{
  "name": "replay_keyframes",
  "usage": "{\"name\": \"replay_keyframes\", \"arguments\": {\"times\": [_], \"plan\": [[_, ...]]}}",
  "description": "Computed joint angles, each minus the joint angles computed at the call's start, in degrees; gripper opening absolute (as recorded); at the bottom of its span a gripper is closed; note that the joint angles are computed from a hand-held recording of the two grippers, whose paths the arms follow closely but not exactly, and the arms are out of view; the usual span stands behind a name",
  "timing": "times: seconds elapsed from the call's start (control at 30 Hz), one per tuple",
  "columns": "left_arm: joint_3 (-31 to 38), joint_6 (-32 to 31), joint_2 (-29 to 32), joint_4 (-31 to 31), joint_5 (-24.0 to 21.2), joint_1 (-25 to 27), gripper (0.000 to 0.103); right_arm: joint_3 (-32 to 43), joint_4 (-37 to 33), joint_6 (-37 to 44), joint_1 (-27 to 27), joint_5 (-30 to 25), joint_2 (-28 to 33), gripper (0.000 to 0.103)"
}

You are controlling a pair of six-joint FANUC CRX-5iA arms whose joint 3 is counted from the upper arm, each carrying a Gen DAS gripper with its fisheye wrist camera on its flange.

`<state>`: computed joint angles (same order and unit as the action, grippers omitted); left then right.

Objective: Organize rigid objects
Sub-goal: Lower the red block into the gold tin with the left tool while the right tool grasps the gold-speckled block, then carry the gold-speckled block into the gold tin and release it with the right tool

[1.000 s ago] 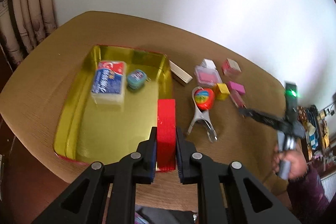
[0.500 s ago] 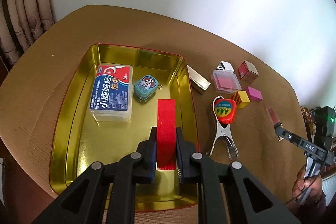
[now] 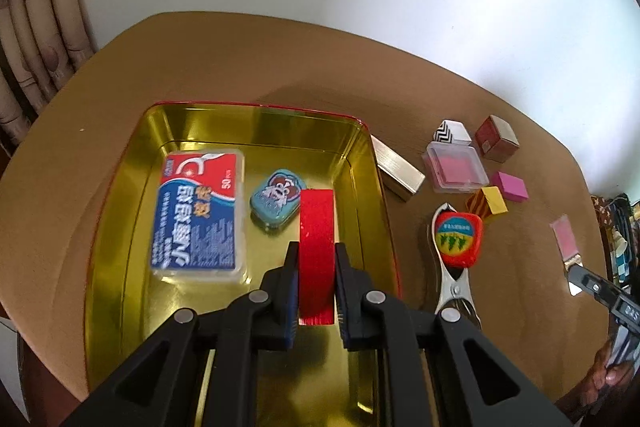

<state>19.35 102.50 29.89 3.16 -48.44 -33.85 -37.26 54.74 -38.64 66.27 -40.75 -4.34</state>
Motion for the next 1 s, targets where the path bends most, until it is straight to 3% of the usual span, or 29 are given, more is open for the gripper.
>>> {"name": "replay_keyframes", "arguments": {"times": [0.27, 0.63, 0.73, 0.8, 1.0], "plan": [[8.31, -0.14, 6.12, -1.22, -5.45, -0.61, 0.015, -0.71, 0.84, -1.98, 0.13, 0.47, -0.54, 0.018], [13.32, 0.11, 9.49, -1.83, -9.5, -0.97, 0.02, -1.16, 1.49, -3.29, 0.71, 0.14, -1.0, 0.018], [10.48, 0.23, 7.79, 0.48, -7.31, -0.33, 0.021, -1.02, 1.78, -3.38, 0.85, -0.18, -0.97, 0.018], [6.18, -0.69, 5.15, 2.88, -3.41, 0.1, 0.022, -0.71, 1.83, -2.87, 0.83, -0.21, -0.9, 0.018], [-4.21, 3.86, -3.73, -0.27, 4.9, -0.92, 0.026, 1.6, 2.29, -0.67, 0.53, 0.58, 0.54, 0.018]]}}
